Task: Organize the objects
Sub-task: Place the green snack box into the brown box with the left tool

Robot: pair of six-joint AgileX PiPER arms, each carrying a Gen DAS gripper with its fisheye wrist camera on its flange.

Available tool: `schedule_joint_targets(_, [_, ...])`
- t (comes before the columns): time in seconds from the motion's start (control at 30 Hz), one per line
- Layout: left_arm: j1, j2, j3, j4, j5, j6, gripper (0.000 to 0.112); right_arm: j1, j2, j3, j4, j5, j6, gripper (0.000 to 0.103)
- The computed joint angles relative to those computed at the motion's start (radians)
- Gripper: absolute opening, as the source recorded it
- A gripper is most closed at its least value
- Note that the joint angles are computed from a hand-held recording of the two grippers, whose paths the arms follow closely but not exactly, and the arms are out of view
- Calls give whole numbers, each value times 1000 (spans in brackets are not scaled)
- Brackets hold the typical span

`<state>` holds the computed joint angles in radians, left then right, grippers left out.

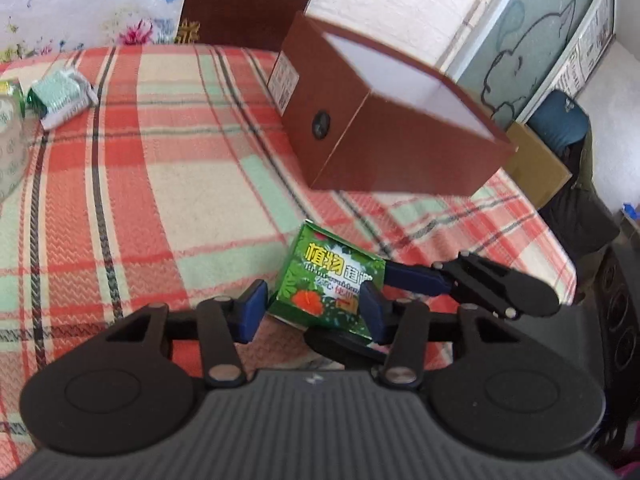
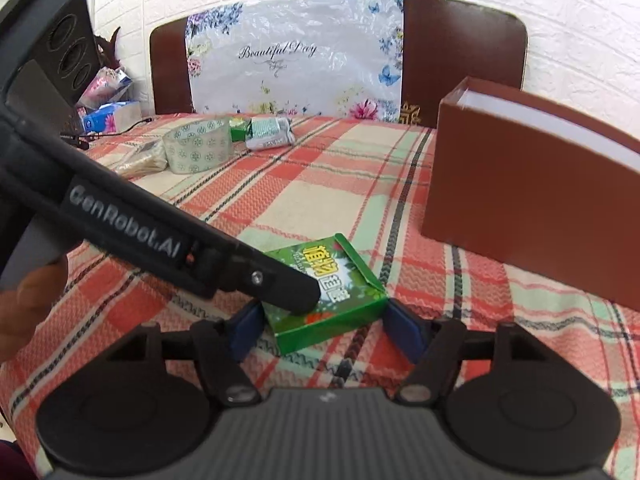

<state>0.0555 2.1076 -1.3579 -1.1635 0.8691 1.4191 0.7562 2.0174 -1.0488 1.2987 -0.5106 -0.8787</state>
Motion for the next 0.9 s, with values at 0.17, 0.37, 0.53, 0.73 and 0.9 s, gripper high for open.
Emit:
schedule_joint_targets(0.17, [-24,-69,-49,-97,43,22,51,74,-51,44,-57,-233,43,68])
schedule_joint_targets(0.37, [-179,11,-301,-111,-7,-83,51,23,-88,39,-80,-441,-57,68])
schedule_joint_targets(0.53, [-321,161,-554,-38,-77,-215,54,-132,-113,67,-126,-409,-16,69])
schedule_joint_targets(0.73, [-362,210,-600,11,-185,-287,59,-304,-41,27,-146,-343,38,80])
schedule_joint_targets(0.9, [-269,65,-296,-305,-197,111,61,-216,-84,228,-191,-594,365,81])
